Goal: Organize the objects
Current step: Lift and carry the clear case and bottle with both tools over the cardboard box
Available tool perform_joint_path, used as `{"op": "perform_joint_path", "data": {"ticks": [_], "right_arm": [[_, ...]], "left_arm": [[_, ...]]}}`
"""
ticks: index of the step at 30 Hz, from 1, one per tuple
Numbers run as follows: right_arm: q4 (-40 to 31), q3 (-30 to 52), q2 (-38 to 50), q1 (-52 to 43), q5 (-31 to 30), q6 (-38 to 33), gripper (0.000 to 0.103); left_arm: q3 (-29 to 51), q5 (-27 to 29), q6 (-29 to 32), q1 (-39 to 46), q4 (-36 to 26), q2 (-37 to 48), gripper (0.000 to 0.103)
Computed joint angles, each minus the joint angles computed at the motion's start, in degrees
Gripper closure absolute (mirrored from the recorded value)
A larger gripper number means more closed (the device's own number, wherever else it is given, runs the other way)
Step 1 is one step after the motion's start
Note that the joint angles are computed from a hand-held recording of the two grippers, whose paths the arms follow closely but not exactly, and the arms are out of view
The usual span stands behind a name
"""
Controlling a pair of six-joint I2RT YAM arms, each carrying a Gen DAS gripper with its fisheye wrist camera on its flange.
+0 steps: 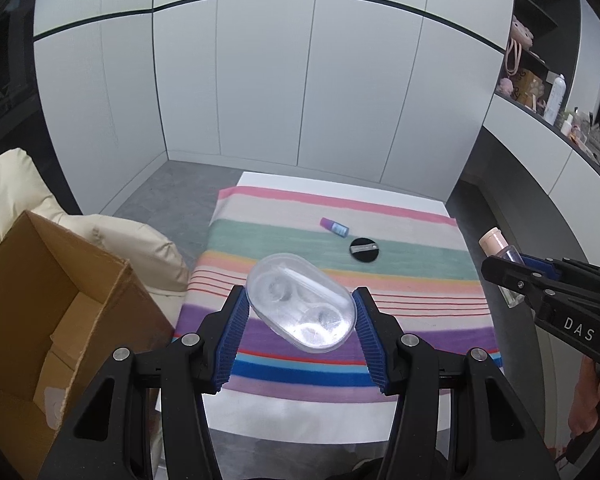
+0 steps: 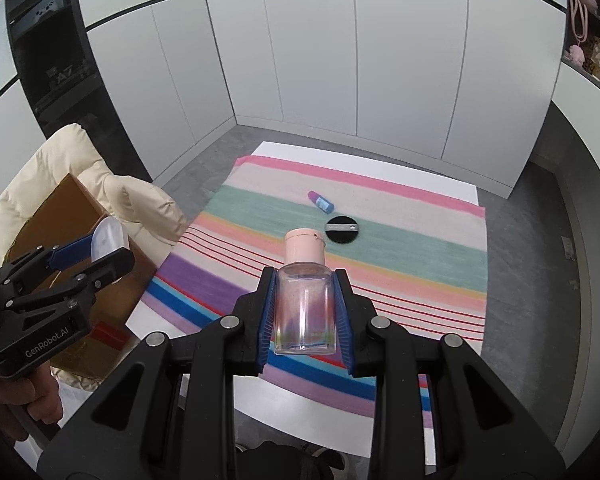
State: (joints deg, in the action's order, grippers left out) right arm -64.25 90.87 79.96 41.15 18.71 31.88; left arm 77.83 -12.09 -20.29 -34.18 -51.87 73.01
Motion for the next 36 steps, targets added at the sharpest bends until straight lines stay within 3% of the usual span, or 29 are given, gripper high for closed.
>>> {"op": "perform_joint_path", "data": {"ticks": [13, 36], "right_arm": [[1.47, 6.88, 7.63, 4.77, -0.21, 0.48, 0.075], [0.2, 27.65, 25.69, 13.39, -0.59, -1.09, 0.075]], "left_arm": [[-4.02, 2.51, 2.84, 8.34, -1.5, -6.36, 0.049], [-8.45, 12.22, 12.33, 32.78, -6.67, -16.81, 0.049]]}}
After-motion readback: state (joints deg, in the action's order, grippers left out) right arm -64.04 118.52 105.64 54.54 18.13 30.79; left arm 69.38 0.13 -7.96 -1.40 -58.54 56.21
